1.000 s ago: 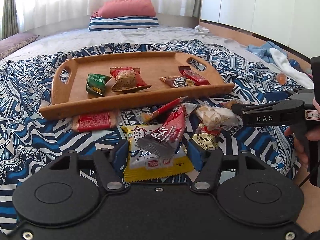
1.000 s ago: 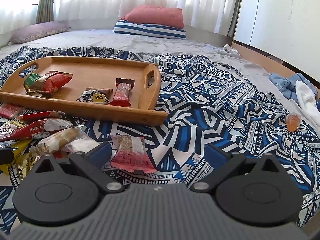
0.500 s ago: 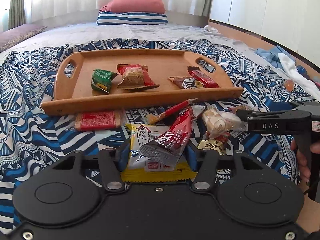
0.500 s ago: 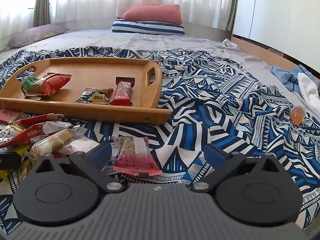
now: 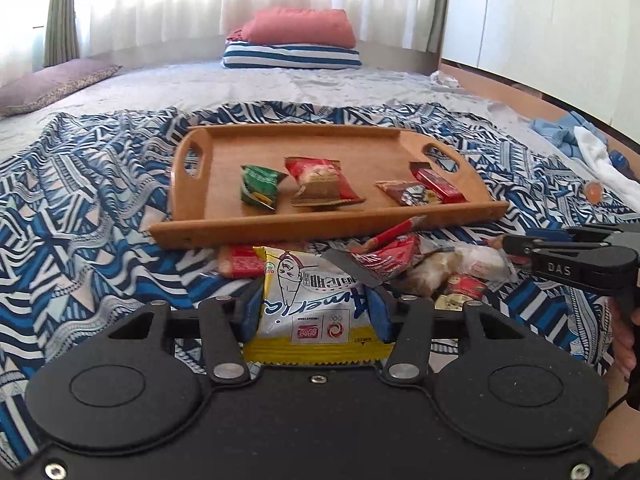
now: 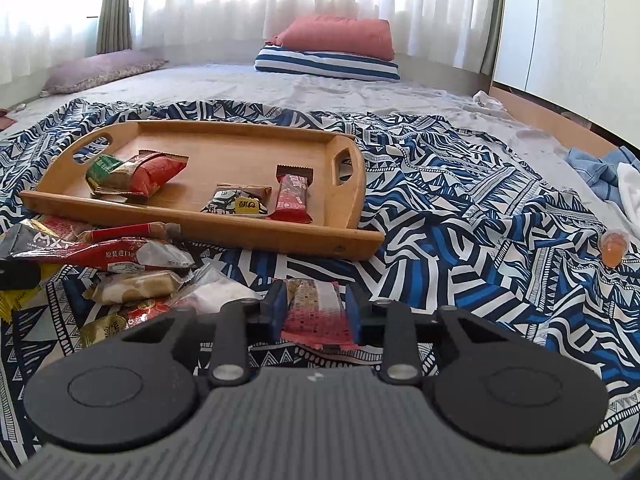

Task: Organize snacks
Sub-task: 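Grasp the yellow Amerla packet with the left tool while the right tool grasps a red-white wafer packet, then carry both held packets onto the wooden tray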

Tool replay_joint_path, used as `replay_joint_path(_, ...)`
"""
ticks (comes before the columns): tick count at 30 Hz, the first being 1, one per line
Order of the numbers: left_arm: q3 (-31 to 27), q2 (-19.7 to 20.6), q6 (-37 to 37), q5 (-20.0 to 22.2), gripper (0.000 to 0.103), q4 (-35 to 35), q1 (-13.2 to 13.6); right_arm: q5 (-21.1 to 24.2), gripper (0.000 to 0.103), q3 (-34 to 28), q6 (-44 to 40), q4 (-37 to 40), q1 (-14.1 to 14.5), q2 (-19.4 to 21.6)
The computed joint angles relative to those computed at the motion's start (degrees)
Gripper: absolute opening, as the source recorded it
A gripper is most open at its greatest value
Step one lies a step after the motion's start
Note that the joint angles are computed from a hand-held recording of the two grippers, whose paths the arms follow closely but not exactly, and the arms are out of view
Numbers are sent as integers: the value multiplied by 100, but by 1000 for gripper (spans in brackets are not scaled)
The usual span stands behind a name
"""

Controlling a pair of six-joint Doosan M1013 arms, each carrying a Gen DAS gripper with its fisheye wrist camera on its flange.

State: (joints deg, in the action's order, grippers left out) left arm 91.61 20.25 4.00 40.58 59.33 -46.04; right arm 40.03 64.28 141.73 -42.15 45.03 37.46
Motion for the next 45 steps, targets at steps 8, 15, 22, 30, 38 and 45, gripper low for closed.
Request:
replay_joint_path(8,134,-134,-525,278,50,293,24,-8,18,78,47,-45,26,-86)
replay_joint_path(15,215,-218,-838,486,50,506,20,45,43,58,-72,-53,33,-87)
replay_joint_path(22,238,-216,-754,715,50,327,59,173,53,10,-267,13,35,3)
replay_joint_path(30,223,-212,-796,585,50,219,119,213,56,-171,-173,430,-71,159)
replay_joint_path(38,110,-220,-813,454,50,444,177,321,38,-341,106,593,-93,141)
replay_joint_path(45,-71,-177,-728,282,50,487,346,258,38,-443,70,459,-89,74)
